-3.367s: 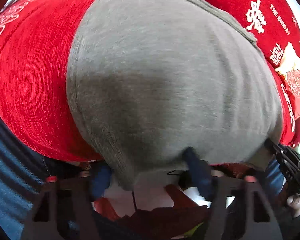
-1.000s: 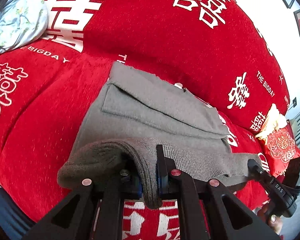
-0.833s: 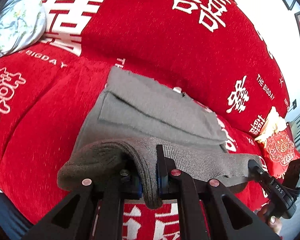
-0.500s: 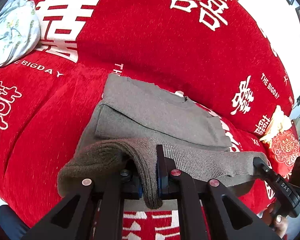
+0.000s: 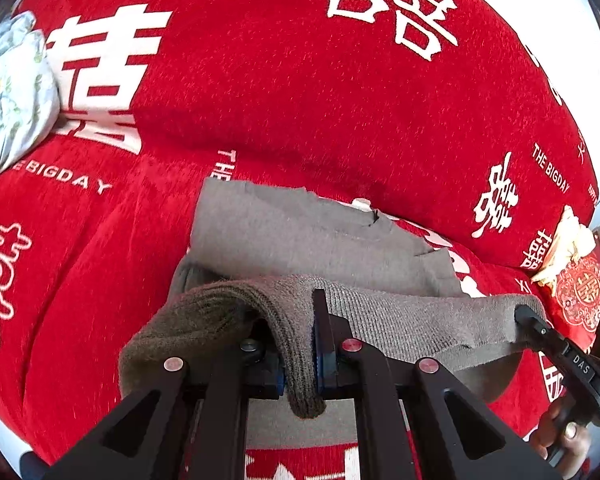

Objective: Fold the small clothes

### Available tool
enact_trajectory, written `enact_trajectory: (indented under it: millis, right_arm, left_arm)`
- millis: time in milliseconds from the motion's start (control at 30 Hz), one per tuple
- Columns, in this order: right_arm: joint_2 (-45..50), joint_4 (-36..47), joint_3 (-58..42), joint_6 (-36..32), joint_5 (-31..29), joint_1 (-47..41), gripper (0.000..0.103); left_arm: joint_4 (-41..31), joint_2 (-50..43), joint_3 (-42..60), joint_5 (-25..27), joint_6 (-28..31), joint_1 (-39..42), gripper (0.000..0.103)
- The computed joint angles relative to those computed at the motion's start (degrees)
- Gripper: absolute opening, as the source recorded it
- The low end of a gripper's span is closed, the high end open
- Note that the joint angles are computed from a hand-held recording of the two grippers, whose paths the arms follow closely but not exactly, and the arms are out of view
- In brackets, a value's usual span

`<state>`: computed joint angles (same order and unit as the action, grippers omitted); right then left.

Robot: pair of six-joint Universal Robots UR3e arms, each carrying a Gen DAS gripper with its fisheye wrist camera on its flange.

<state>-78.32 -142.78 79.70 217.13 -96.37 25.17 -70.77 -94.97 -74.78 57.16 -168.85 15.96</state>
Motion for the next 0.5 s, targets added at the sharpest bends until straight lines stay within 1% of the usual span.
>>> enact_trajectory:
  millis: [167,500]
  right_arm:
    - [2.26,1.87,-3.79,-0.5,0.45,-1.29,0.013]
    - [7.71,5.07,-11.17,-1.17,2.06,-4.16,0.013]
  left_arm:
    - [-0.25,-3.56,4.3,0.59,-1.51,-1.31,0.011]
    - [-2.14,-12.73,16.21,2.61,-3.4,-4.52,0.011]
